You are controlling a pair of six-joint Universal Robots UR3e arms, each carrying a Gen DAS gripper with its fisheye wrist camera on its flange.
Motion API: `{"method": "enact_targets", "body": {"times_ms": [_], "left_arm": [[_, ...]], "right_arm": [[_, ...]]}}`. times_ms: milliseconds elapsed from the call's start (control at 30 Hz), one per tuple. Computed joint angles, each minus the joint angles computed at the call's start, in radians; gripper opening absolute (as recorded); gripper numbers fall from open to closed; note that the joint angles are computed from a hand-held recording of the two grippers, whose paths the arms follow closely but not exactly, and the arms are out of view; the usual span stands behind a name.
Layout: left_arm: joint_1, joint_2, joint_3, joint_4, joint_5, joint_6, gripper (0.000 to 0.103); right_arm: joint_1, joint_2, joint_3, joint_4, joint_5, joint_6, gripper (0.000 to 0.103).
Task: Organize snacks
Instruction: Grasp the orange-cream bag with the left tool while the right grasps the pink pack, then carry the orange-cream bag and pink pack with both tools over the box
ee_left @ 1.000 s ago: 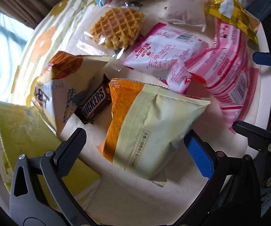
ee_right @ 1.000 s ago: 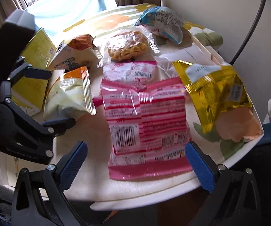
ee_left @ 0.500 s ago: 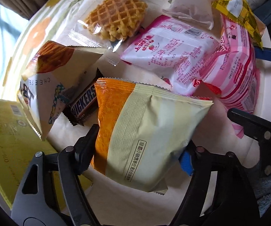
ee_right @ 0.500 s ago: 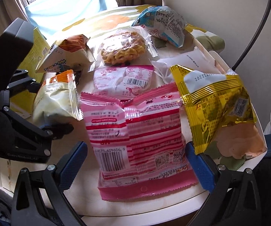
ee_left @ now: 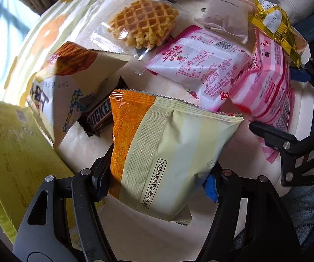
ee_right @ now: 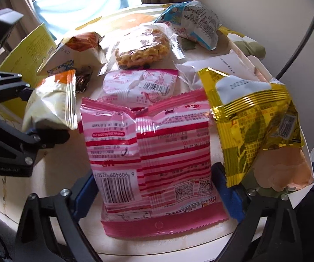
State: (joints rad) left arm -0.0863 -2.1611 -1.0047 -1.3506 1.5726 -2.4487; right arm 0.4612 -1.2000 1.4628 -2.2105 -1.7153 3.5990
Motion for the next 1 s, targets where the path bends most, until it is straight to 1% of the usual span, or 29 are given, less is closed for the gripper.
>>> {"method": "enact_targets", "body": {"times_ms": [100,267,333,400,633,767,900,1000], "left_arm": [[0.006,0.018,-0.014,0.003,0.001,-0.02,0.065],[0.011,0.064,-0.05,0.018,0.006,-0.051,0.065],[0.015,0.075,-0.048,0.015,0.006,-0.062,0.065],[0.018,0.113,-0.085,0.029,0.01,-0.078,0.065],[0.039,0.19,-0.121,0.036,0.006,-0.153,0.065],[0.044,0.243,-0.137,0.05,0.009,-0.197,0.065],[0.065,0.261,-0.081,0.023,0.002,-0.251,0.065],[0.092,0.276,-0.04,-0.01,-0.026,-0.292,0.065]], "right_arm": [[0.001,-0.016,0.013,-0.002,0.008,-0.018,0.075],[0.0,-0.044,0.032,-0.012,0.032,-0.033,0.068],[-0.005,-0.061,0.044,-0.025,0.055,-0.03,0.068],[-0.016,-0.077,0.056,-0.038,0.087,-0.037,0.067],[-0.006,-0.091,0.02,-0.024,0.125,-0.101,0.067],[0.0,-0.087,-0.03,-0.013,0.132,-0.142,0.067],[-0.005,-0.079,-0.102,0.006,0.151,-0.203,0.067],[-0.006,-0.053,-0.203,0.056,0.163,-0.261,0.067]]}}
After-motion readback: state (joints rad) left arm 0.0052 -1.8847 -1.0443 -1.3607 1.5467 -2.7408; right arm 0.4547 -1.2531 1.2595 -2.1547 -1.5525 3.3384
